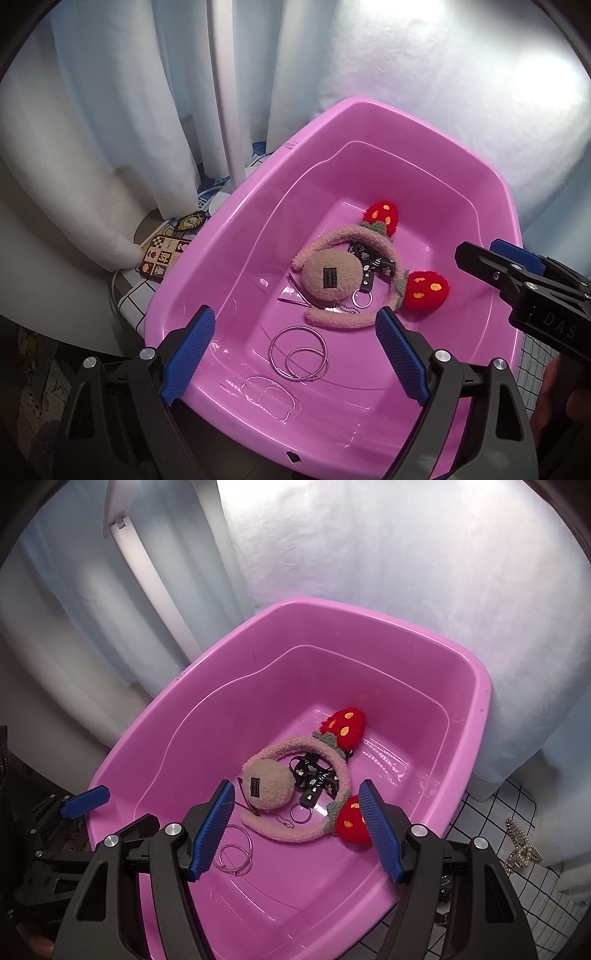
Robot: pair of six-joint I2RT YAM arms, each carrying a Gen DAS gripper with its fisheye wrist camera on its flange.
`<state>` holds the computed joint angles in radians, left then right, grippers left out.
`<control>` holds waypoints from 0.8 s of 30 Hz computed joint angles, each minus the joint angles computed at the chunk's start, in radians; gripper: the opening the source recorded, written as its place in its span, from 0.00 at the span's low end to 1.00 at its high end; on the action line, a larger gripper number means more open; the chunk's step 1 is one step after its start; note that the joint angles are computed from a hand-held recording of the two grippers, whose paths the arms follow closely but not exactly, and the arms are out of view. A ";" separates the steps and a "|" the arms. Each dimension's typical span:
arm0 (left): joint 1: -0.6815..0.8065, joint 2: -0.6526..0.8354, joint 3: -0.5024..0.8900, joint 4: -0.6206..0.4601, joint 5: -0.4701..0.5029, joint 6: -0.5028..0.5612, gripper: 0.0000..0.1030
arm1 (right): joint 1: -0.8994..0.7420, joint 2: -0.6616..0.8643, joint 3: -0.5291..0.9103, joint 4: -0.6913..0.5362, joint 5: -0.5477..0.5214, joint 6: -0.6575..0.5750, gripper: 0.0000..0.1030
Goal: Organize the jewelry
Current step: 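Open the left tool dropping the ring while the right tool releases the fluffy clip, then move both tools back toward the black watch and the pearl claw clip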
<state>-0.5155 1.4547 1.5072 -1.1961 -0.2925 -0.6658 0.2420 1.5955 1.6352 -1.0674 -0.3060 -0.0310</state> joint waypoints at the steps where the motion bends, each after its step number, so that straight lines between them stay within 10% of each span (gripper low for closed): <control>1: -0.002 -0.002 0.001 0.000 -0.005 -0.001 0.88 | -0.003 -0.007 -0.003 0.000 -0.003 -0.002 0.65; 14: -0.159 -0.013 0.086 -0.041 -0.192 -0.097 0.92 | -0.248 -0.278 -0.175 -0.007 -0.160 -0.191 0.70; 24: -0.477 0.163 0.365 -0.117 -0.355 -0.302 0.94 | -0.875 -0.236 -0.188 -0.186 -0.370 -0.686 0.72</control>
